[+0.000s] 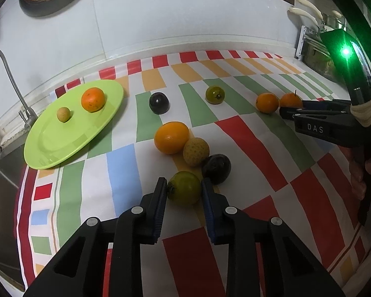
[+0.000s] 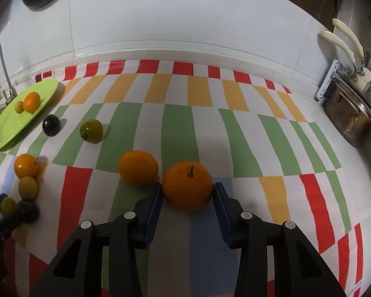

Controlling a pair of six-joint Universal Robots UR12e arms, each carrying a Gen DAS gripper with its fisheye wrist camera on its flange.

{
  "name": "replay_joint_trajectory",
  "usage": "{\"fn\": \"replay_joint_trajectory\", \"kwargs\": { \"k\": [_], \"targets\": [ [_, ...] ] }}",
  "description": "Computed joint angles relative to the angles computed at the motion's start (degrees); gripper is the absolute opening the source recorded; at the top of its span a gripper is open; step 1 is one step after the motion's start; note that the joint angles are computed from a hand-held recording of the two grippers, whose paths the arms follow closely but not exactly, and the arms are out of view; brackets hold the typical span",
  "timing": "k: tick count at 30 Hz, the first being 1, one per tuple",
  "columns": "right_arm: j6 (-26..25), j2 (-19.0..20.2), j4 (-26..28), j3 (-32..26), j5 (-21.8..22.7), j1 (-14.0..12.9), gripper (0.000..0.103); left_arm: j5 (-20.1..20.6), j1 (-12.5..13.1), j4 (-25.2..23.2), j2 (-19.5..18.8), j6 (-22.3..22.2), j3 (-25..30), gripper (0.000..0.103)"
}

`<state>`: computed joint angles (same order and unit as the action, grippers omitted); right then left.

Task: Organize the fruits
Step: 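Close the left gripper on the green-yellow fruit while the right gripper closes on the tangerine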

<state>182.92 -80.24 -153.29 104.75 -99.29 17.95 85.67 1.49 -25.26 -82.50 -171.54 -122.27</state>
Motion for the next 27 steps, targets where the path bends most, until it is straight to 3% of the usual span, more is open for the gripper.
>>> {"fn": "replay_joint_trajectory", "kwargs": {
  "k": [27],
  "targets": [
    [0.6, -7.0, -6.1, 5.0, 4.1, 1.2, 0.042, -2.0, 0.9, 8.5, 4.9, -1.4, -2.6, 0.028]
  ]
}}
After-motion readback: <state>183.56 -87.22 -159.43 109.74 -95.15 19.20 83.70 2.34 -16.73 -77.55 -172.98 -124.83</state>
